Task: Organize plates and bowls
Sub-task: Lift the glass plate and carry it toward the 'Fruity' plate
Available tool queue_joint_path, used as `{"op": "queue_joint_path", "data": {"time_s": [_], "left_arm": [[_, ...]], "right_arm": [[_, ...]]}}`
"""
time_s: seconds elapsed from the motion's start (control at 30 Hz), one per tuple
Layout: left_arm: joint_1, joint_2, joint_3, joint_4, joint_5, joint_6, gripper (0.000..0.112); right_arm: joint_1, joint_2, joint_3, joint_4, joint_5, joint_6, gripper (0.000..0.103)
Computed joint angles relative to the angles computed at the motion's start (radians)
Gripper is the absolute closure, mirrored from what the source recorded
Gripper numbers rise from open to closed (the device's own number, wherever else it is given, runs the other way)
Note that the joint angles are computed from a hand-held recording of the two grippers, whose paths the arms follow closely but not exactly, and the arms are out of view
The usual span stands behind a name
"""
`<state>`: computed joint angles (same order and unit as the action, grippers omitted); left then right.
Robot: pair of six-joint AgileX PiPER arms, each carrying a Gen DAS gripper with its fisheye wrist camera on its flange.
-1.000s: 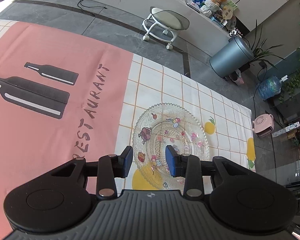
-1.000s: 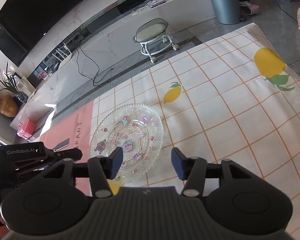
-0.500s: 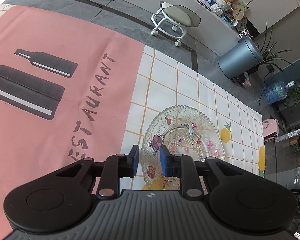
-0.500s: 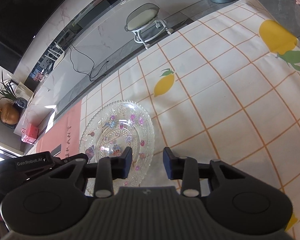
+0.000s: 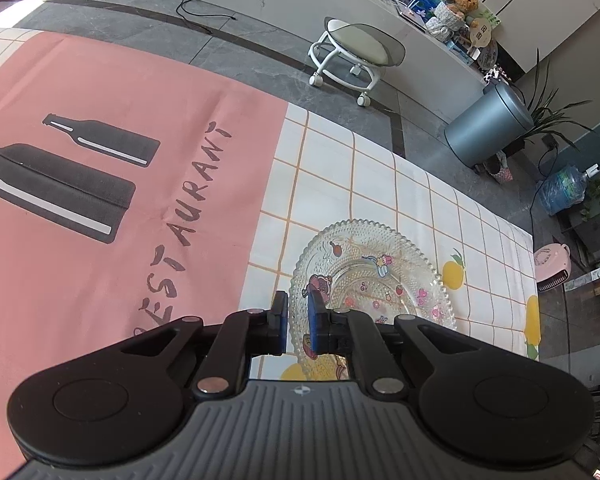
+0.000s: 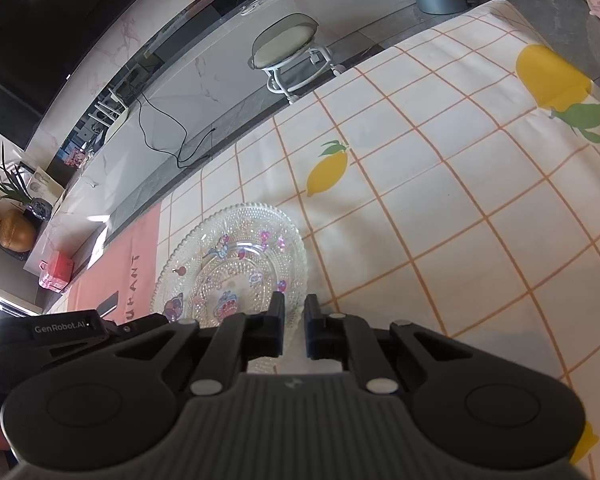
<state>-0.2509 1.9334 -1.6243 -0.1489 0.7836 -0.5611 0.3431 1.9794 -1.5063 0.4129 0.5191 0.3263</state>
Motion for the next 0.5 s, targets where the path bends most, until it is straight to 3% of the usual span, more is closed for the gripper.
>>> {"op": "queue_joint_path", "data": {"time_s": [0.5], "left_arm": [[-0.079,-0.118,0.047,0.052,0.023,-0.061,0.102]], "right_arm": [[-0.032,-0.163,0.117,-0.005,0.009,-0.028,0.095]]}}
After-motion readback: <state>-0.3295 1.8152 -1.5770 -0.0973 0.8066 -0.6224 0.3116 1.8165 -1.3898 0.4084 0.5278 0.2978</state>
